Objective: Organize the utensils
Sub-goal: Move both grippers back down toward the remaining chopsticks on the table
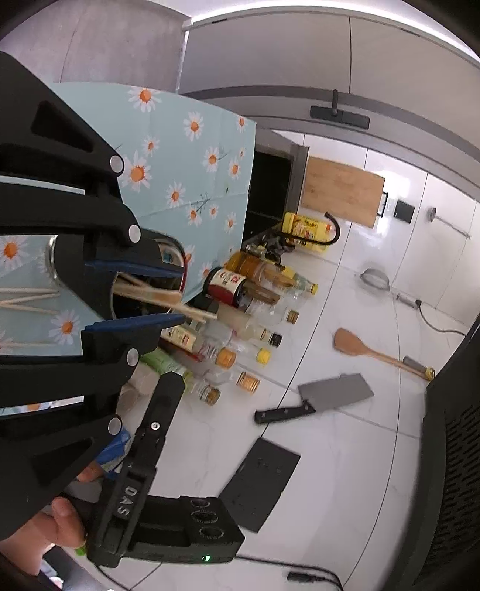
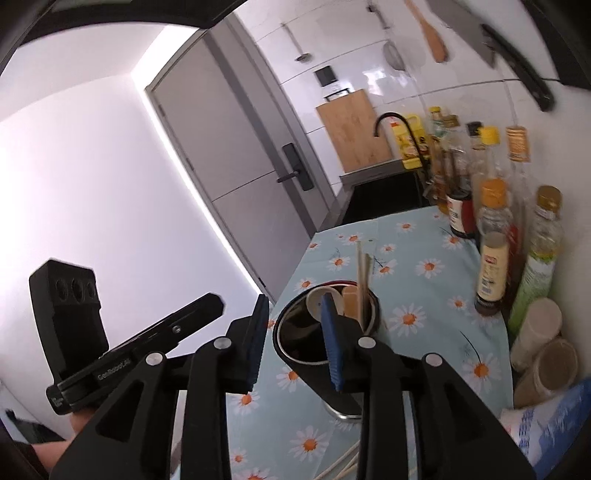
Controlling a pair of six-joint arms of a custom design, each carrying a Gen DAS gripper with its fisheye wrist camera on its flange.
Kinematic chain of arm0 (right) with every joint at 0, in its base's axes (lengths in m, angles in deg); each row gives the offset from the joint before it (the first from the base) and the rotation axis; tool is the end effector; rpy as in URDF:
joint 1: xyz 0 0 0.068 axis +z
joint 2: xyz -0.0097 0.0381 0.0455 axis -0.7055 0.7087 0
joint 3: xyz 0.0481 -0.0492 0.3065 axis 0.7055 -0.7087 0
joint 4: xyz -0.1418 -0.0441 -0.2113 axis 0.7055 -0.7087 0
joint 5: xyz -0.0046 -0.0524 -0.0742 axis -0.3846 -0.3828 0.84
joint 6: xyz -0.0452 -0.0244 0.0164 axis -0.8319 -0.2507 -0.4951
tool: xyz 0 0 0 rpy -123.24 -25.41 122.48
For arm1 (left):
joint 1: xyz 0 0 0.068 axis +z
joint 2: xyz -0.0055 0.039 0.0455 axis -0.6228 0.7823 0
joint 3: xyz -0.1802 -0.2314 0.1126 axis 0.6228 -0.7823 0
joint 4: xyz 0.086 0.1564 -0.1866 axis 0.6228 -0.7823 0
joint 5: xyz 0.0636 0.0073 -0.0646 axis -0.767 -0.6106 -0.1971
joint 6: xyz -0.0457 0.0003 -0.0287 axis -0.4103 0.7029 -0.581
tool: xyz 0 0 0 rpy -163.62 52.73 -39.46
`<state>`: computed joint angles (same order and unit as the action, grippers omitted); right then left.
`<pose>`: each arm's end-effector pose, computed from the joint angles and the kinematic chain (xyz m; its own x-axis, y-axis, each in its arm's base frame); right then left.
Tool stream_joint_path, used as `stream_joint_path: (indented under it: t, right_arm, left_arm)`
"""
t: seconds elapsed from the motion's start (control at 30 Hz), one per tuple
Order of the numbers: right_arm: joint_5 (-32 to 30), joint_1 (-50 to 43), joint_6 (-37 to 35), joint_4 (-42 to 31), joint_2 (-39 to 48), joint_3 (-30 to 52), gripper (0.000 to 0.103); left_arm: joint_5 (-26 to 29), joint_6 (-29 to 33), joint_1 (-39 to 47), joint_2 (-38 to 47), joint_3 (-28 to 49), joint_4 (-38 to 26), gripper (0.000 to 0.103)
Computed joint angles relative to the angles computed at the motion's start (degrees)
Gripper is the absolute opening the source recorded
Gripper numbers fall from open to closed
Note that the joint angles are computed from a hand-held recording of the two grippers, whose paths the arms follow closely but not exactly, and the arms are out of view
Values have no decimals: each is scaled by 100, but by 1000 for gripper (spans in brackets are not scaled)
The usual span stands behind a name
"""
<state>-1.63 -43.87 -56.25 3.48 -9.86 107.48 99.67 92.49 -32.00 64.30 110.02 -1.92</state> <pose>0.3098 0.0209 0.3485 -0.5510 0.2830 -0.7851 -0.2396 0.8475 0.4736 0.3282 0.0118 0.3504 -0.5269 -0.0067 -0.8499 0.5499 0.7598 -0.3469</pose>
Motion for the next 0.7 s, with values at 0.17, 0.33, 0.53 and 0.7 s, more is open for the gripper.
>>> stream_joint_path:
  t: [0.17, 0.33, 0.53, 0.7]
  right_arm:
    - [142, -142, 265, -608, -342, 10, 46]
    - [-221, -444, 743, -1091, -507, -52, 50]
    - [-168, -484, 975, -2139, -284, 85, 50]
    - [202, -263, 1083, -2793, -1, 69, 49]
  left_arm:
    - [193, 511, 82, -123, 215, -767, 19]
    - [86, 1531, 18, 34, 629, -2049, 19]
    - [-117, 2368, -50, 191, 654, -2910, 19]
    - [-294, 3138, -35, 288, 442, -3409, 19]
